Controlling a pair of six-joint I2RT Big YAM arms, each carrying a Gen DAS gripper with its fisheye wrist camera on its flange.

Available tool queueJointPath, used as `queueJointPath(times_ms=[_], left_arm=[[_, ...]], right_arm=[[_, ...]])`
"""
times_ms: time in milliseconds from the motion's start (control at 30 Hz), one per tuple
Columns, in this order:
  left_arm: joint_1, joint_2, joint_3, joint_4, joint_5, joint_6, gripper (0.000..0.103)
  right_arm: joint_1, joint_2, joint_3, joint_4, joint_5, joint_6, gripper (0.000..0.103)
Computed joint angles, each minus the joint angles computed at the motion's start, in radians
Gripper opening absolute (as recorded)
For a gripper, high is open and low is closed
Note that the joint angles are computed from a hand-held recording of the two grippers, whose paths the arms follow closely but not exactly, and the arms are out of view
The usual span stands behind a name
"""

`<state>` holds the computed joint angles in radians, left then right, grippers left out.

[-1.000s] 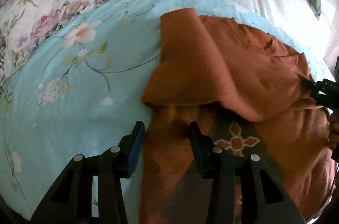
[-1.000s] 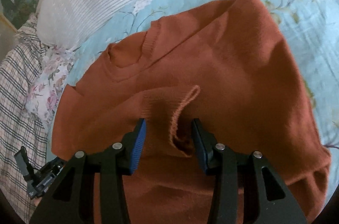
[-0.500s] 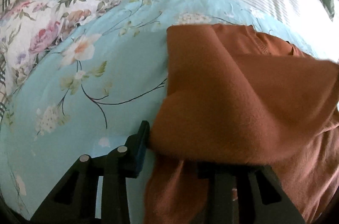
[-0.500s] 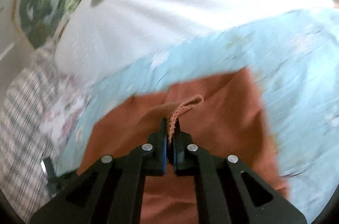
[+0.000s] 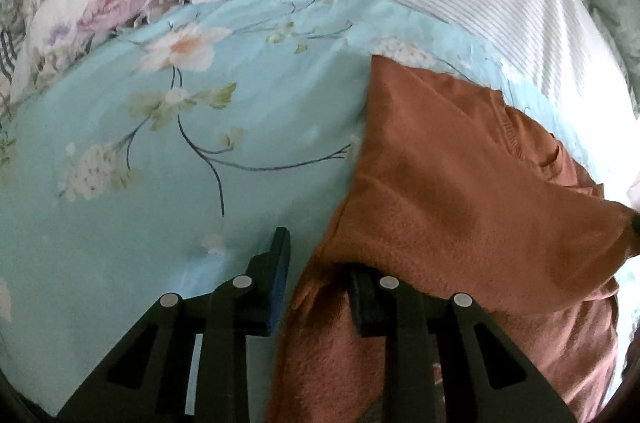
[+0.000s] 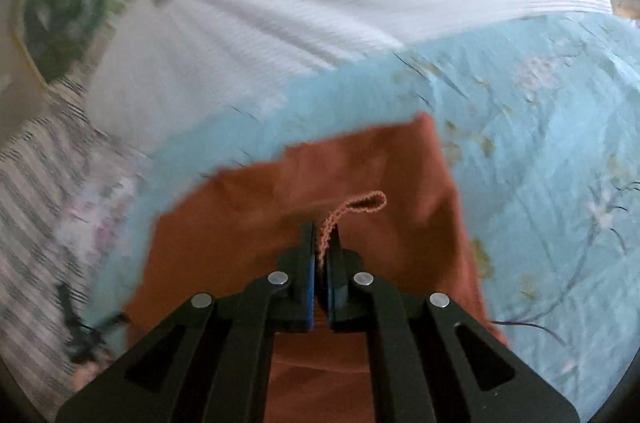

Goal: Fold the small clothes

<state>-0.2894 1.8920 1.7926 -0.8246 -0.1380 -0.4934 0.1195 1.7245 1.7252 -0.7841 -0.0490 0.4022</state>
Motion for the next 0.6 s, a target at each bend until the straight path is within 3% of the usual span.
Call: queueJointPath(times_ms=[33, 100, 200, 267, 300, 367, 433, 500, 600], left_arm=[[-0.001, 0.000, -0.001, 0.000, 0.001, 0.000, 0.026], [-0.005, 0.006, 0.009, -0.010, -0.006, 0.012, 0.026], [-0.010, 0.010, 0.016, -0.018, -0.025, 0.032, 0.026], [-0.011, 0.014, 0.020, -0.023, -0.031, 0.035, 0.026], [-0.011, 0.014, 0.021, -0.026, -0.032, 0.037, 0.026], [-0.013, 0.017, 0.025, -0.032, -0.039, 0.039, 0.026], [-0.013, 0.016, 0.026, -0.034, -0.037, 0.042, 0.027], [-0.010, 0.014, 0.026, -0.040, -0.029, 0.038, 0.029], [-0.006, 0.006, 0.026, -0.056, -0.008, 0.057, 0.030]], right_arm=[[-0.004, 0.019, 0.017, -0.049, 0.021, 0.008, 0.006], [-0.006, 0.020, 0.005, -0.071, 0.082, 0.034, 0.006], [0.012, -0.032, -0.056, 0.006, 0.185, 0.054, 0.006], [0.025, -0.045, -0.067, 0.051, 0.159, 0.025, 0.007], [0.030, -0.031, -0.054, 0.050, 0.097, 0.000, 0.007], [0.036, 0.037, 0.022, -0.057, 0.008, -0.047, 0.007], [0.038, 0.080, 0.059, -0.138, 0.039, -0.059, 0.007], [0.016, 0.049, 0.006, -0.090, -0.001, -0.008, 0.004], [0.002, -0.037, -0.071, -0.047, 0.006, 0.028, 0.008]])
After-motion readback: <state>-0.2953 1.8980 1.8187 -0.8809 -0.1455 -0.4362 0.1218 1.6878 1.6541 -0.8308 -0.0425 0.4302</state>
